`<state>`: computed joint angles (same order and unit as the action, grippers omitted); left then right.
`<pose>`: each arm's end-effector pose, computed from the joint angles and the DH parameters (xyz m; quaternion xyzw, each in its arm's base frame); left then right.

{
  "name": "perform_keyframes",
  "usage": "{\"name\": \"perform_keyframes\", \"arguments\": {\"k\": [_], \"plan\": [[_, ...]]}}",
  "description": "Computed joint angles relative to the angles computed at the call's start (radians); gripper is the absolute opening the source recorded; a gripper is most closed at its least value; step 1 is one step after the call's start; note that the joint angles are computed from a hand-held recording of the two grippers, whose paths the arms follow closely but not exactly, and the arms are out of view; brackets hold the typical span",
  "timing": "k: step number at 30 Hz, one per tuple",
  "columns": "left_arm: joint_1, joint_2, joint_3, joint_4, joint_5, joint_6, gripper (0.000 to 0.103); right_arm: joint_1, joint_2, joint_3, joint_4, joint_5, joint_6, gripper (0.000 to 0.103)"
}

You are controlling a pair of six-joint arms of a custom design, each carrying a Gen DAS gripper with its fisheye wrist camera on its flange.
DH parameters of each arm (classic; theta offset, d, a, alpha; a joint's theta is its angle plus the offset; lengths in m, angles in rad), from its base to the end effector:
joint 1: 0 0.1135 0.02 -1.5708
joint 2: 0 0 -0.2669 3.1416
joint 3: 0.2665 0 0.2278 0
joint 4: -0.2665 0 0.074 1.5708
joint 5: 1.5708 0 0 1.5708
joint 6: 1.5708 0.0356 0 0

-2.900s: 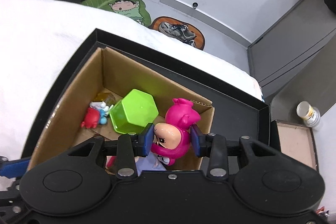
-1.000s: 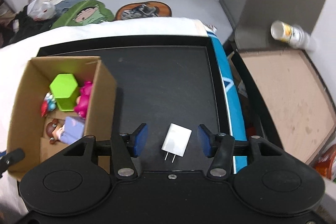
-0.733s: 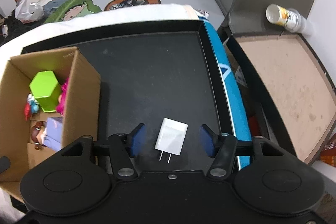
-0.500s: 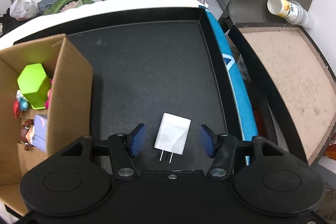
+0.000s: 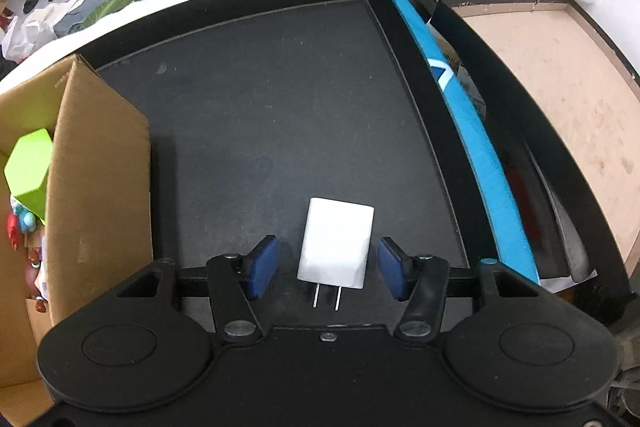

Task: Organize rigid objects
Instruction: 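Move the right tool to the white charger and grasp it, then carry the white charger into the box and open the right tool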

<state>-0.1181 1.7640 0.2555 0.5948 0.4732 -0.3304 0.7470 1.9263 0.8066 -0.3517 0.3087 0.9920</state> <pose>0.2060 -0.0408 0.0762 -0.0223 0.9230 -0.2861 0.2565 0.2080 0.1778 0.0847 0.1282 0.9786 -0.0616 0.1490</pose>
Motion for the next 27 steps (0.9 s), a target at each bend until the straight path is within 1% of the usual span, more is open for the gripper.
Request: {"name": "perform_keyframes", "arguments": {"k": [1, 2, 4, 7, 8, 13, 17, 21, 27], "plan": [[-0.002, 0.001, 0.0, 0.0, -0.001, -0.002, 0.025, -0.002, 0.006, -0.002, 0.007, -0.012, -0.004, 0.051], [-0.001, 0.002, 0.001, 0.001, 0.0, -0.002, 0.025, -0.005, 0.016, 0.004, 0.001, -0.027, -0.006, 0.042], [0.001, 0.002, 0.0, 0.001, 0.001, -0.002, 0.024, -0.011, 0.013, -0.001, 0.001, -0.037, -0.011, 0.038], [-0.002, 0.0, -0.002, 0.002, 0.0, -0.005, 0.024, -0.001, 0.011, 0.022, -0.046, -0.034, -0.015, 0.038], [-0.003, -0.001, -0.002, 0.002, -0.001, -0.006, 0.024, 0.001, 0.004, 0.014, -0.042, -0.033, -0.019, 0.037], [-0.004, -0.001, -0.001, 0.001, -0.002, -0.007, 0.024, 0.026, -0.058, -0.009, -0.06, -0.017, -0.014, 0.037], [-0.004, -0.001, -0.001, 0.001, -0.001, -0.006, 0.025, 0.051, -0.125, -0.012, -0.104, 0.0, -0.007, 0.036], [-0.006, -0.003, 0.0, -0.002, -0.004, -0.006, 0.024, 0.07, -0.173, 0.001, -0.148, 0.011, -0.015, 0.036], [-0.005, -0.005, 0.001, -0.005, -0.004, -0.004, 0.024, 0.133, -0.23, 0.053, -0.227, 0.029, 0.011, 0.036]]}}
